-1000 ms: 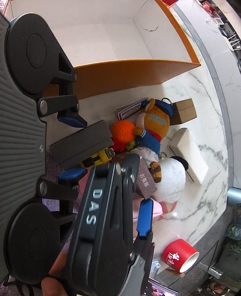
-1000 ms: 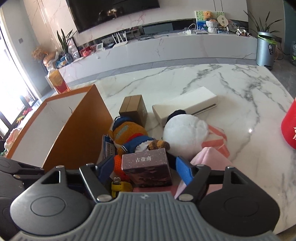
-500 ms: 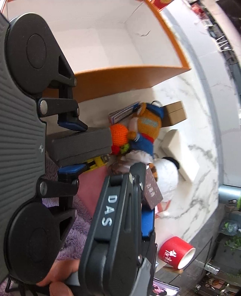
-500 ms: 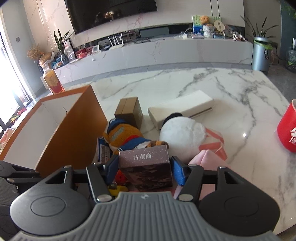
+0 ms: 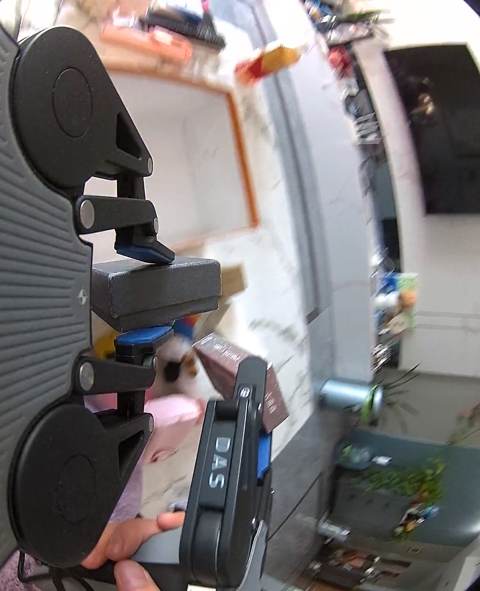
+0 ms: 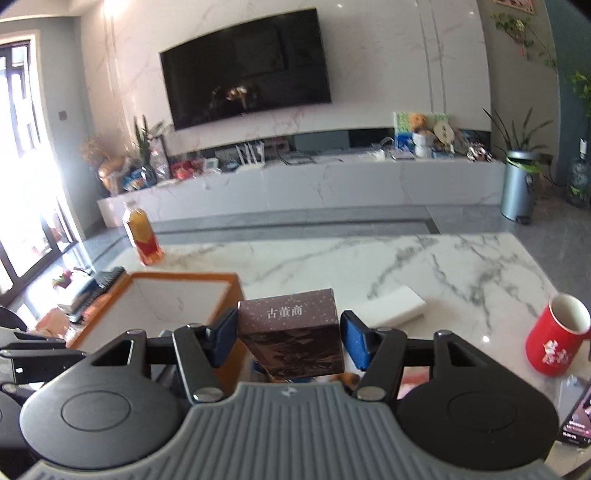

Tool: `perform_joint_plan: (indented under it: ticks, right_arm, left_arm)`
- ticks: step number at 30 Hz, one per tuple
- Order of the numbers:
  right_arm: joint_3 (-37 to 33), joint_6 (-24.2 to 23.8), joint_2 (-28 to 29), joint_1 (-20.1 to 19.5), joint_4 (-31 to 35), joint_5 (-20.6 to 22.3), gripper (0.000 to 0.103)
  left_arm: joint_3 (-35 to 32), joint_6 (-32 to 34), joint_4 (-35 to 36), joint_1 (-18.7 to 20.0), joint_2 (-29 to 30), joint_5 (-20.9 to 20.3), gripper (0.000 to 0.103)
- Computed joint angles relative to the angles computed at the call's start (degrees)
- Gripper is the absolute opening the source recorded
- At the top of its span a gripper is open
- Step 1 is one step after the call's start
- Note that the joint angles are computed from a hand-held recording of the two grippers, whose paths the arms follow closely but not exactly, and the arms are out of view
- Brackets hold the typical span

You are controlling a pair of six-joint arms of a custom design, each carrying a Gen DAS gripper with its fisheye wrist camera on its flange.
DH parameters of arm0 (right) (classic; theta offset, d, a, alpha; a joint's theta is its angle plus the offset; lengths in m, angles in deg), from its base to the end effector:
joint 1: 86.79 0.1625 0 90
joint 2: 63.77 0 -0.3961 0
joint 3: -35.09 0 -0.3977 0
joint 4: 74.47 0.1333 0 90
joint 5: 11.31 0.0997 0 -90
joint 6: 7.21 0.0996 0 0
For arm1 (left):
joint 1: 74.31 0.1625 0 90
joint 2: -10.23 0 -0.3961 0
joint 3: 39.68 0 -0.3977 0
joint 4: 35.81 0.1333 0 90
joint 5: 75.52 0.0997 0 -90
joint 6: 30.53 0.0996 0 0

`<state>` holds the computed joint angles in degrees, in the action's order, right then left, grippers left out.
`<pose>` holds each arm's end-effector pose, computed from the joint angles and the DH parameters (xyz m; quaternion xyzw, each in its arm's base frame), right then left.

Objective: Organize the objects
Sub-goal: 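Carry both items into the orange box while the right tool lowers and releases the card box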

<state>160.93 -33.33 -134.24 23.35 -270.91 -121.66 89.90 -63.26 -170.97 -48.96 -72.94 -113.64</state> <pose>0.2626 -0.4296 0.2274 0.2788 -0.8467 0.4154 0.1813 -0.2886 -0.3709 0.2041 0.2518 0.8632 -0.3221 0.2961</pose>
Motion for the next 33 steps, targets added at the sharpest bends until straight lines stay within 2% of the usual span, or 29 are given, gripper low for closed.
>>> perform_joint_plan:
  ticks: [3, 7, 10, 14, 22, 28, 33]
  right_arm:
    - [-1.2, 1.5, 0.3, 1.6, 3.7, 3.2, 0.062]
    - [-3.8, 4.4, 1.7, 3.0, 12.4, 7.8, 0.062]
    - [-6.1, 5.3, 4.3, 3.8, 18.5, 9.2, 0.062]
    - [-10.1, 6.8, 8.9, 4.4, 26.8, 8.3, 0.062]
    - [-18.4, 7.9, 17.1, 5.4, 41.7, 5.8, 0.062]
    - [-25.9, 13.6, 22.4, 4.3, 54.6, 6.5, 0.062]
    - [-29.9, 16.1, 26.1, 3.7, 59.6, 5.0, 0.063]
  left_arm:
    - [0.5, -2.8, 6.0, -0.6, -4.4, 3.0, 0.043]
    - [1.2, -7.3, 15.9, -0.3, -9.5, 5.5, 0.043]
    - [2.1, -7.5, 18.5, 1.8, -12.8, 3.7, 0.043]
    - [3.3, -6.1, 22.4, 4.1, -15.9, 2.8, 0.043]
    - [6.3, 0.8, 22.4, 6.3, -20.0, 2.4, 0.042]
    - [6.9, 3.9, 20.9, 9.4, -21.2, 0.8, 0.042]
    - [7.5, 7.0, 19.4, 10.9, -21.4, 0.5, 0.042]
